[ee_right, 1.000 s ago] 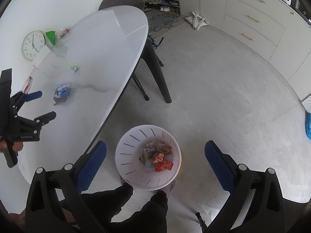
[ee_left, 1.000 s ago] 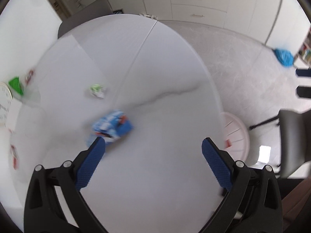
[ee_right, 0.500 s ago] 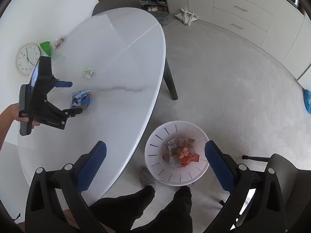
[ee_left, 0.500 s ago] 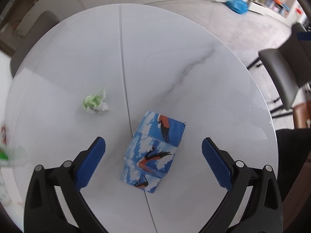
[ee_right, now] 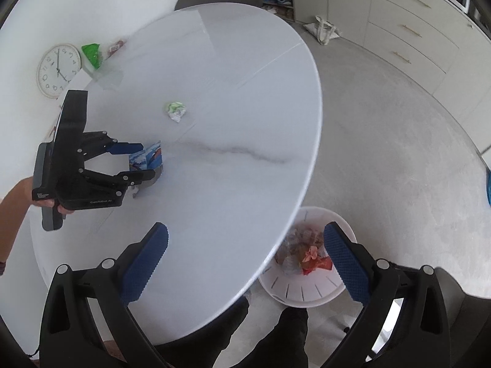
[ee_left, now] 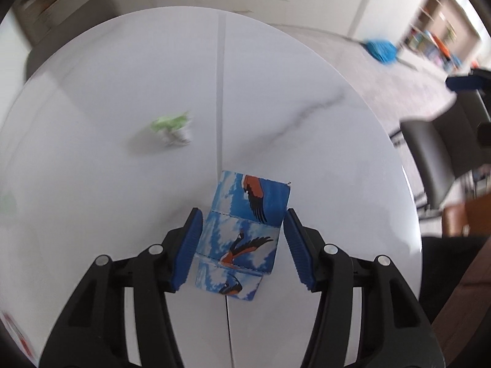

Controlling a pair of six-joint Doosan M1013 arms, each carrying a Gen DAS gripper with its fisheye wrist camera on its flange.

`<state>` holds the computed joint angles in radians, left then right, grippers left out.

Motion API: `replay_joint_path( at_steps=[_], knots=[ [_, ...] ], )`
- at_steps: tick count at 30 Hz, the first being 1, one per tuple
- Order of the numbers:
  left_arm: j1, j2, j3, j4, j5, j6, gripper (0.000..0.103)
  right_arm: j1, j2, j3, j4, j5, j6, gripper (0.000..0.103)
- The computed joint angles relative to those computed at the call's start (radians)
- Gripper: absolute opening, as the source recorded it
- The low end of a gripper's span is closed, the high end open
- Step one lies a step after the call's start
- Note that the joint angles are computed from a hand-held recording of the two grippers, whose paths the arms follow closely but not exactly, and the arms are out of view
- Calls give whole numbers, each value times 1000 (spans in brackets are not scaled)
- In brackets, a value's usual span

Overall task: Collect trash
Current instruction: 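Grasp the blue bird-print box with the left gripper while the right gripper grasps green crumpled paper, then carry the green paper and blue box to the white bin and release both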

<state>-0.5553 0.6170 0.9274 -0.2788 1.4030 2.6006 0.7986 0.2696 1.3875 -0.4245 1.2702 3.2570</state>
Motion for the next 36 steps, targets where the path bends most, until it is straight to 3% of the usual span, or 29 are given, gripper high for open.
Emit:
replay_joint_path(
  at_steps=[3,9,12,15,20,21,23,28,36],
  knots=[
    [24,-30,39,9,-78,-175,54,-47,31,-35,0,-35,-139,100],
    [66,-73,89,76,-145,-592,54,-146,136,-138,28,-131,-396,100],
    [87,-85,108,81,-134,-773,54,-182,205,-213,56,-107,-485,86],
    [95,-101,133,101,-135,-875,54,-208,265,-277,86,-54,-496,76],
    [85,-98,127,124,-130,-891,54,-228,316,-329,116,8,-468,55],
    [82,-99,128,134,-136,-882,54,-230,318,-332,123,10,-464,42],
    [76,-96,121,144,-140,-872,54,-230,316,-326,120,14,-454,34],
    [73,-111,141,132,-158,-865,54,-216,292,-315,101,7,-444,32],
    [45,-158,160,116,-194,-804,54,-135,153,-181,2,-38,-312,32]
  ],
)
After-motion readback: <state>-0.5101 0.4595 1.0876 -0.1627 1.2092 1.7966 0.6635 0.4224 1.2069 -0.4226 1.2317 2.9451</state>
